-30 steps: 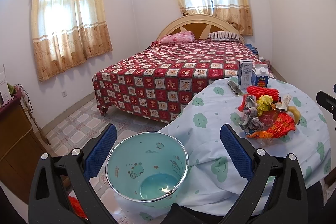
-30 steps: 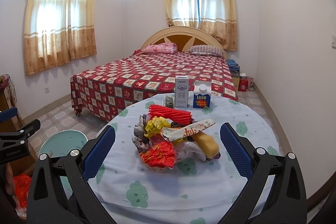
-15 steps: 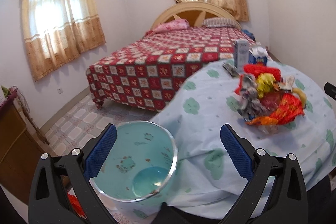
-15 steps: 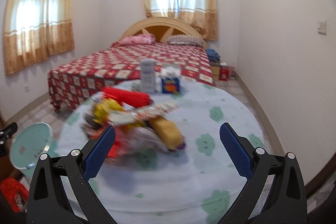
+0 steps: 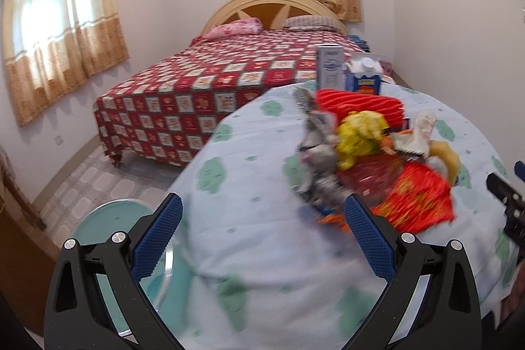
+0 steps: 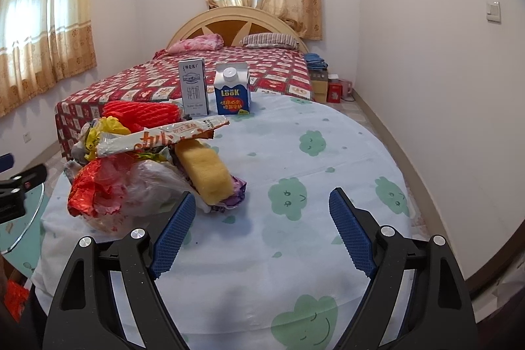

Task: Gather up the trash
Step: 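Grasp the grey cloth scrap with the left gripper while the right grasps the yellow sponge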

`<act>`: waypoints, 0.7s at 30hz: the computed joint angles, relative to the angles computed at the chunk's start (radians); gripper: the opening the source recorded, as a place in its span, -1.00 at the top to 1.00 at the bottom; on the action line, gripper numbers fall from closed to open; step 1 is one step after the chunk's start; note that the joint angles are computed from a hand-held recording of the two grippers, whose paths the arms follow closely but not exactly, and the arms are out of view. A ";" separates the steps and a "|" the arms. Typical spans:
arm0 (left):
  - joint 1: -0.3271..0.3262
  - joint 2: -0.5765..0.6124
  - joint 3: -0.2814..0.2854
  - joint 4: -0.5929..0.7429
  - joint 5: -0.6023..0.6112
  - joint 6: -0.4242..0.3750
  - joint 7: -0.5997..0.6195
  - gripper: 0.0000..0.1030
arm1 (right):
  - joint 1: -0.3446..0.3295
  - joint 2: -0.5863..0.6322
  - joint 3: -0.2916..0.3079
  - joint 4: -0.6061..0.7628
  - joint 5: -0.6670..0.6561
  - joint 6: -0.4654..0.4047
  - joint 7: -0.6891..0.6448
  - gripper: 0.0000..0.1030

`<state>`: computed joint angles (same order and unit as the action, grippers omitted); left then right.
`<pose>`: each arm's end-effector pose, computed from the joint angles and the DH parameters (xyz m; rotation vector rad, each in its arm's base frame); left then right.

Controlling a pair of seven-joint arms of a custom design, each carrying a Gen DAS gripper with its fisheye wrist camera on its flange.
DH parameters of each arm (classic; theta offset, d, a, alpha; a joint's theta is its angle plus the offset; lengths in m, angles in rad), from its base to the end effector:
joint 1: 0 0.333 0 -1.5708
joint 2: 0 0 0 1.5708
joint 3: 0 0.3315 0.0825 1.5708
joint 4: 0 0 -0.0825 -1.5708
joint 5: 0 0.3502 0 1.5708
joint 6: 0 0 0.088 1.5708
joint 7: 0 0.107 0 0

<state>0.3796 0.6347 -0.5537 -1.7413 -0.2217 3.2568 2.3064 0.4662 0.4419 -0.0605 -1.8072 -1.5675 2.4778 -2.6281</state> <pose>0.6996 -0.0138 0.3959 -1.2675 1.9548 -0.9301 0.5929 0.2631 0.3553 -1.2458 1.9240 -1.1153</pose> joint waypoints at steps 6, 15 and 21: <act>-0.095 0.056 0.065 0.124 0.001 -0.182 0.030 0.02 | -0.005 0.022 -0.006 0.024 -0.018 0.031 0.002 -0.61; -0.037 0.031 -0.009 0.101 -0.126 -0.180 0.191 0.92 | -0.020 0.028 -0.018 0.046 -0.017 0.066 0.002 -0.61; 0.077 0.006 -0.139 0.059 -0.233 -0.128 0.328 0.92 | -0.046 0.087 -0.031 0.137 0.058 0.141 -0.111 -0.61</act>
